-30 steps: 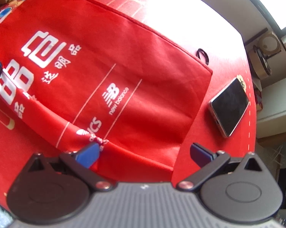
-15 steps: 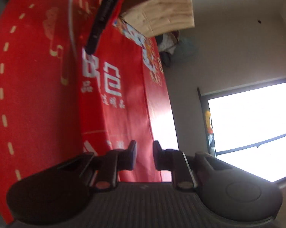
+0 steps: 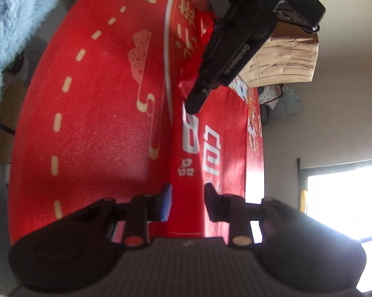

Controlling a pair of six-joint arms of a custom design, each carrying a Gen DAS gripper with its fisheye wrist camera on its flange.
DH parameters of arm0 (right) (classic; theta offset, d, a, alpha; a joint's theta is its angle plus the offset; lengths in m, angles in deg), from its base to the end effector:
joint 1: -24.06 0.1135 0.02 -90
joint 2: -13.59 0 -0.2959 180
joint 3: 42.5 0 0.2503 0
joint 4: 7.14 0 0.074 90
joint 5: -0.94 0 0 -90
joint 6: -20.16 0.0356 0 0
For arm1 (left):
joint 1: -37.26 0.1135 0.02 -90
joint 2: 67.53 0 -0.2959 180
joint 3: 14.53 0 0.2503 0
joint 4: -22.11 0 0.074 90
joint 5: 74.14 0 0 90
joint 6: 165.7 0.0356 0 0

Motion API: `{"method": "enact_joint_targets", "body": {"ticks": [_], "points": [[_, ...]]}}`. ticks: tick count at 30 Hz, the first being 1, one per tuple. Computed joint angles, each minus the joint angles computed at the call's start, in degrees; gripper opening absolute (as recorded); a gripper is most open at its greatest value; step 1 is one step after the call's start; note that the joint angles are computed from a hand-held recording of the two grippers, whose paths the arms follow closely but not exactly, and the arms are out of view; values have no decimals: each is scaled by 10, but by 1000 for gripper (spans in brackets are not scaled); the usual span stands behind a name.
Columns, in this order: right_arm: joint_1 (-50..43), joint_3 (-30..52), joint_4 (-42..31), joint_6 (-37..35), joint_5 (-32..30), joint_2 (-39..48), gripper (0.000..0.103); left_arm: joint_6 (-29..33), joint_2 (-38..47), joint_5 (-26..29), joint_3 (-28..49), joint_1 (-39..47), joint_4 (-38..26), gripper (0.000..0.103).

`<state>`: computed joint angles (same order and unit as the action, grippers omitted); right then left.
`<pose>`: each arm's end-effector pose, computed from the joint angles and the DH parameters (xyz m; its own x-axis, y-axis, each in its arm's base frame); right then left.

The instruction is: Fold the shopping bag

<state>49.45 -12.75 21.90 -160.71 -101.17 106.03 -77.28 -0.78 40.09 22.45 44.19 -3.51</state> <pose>0.2118 0.1088 0.1264 0.5845 -0.8047 -0.1036 -0.4918 -0.2498 -0.8341 0.1814 0.0073 0.1735 -0.8201 -0.1250 -0.5585 0.0988 0.9303 -0.3533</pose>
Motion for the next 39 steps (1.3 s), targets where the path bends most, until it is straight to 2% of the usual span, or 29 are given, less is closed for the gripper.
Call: {"method": "enact_joint_targets", "body": {"ticks": [5,10,15,17,20,23,24,27,30,34,37,38,39], "points": [[37,23,38,8,42,42,40,15,8,7,4,3,-1,9],[56,39,10,-11,60,41,27,22,17,26,4,18,2,9],[77,33,47,-28,76,58,20,26,23,38,4,25,5,9],[82,41,22,-24,81,53,12,27,22,37,4,24,6,9],[93,70,-34,-16,86,43,9,27,22,37,3,23,7,9],[89,129,-176,58,75,13,8,24,21,40,0,24,11,9],[88,166,-246,99,70,8,8,23,22,44,-2,27,14,9],[82,329,-485,256,45,35,8,12,19,48,-5,26,13,9],[57,467,-657,371,-8,90,8,8,3,43,-8,19,0,9],[-17,573,-822,435,-105,152,12,24,-26,39,-21,13,-10,9],[-66,640,-919,420,-166,208,13,56,-44,41,-18,17,-19,12],[-74,657,-941,413,-179,222,12,68,-66,19,-14,3,-24,15],[-81,675,-965,407,-192,237,11,80,-89,-11,-13,-20,-29,29]]}}
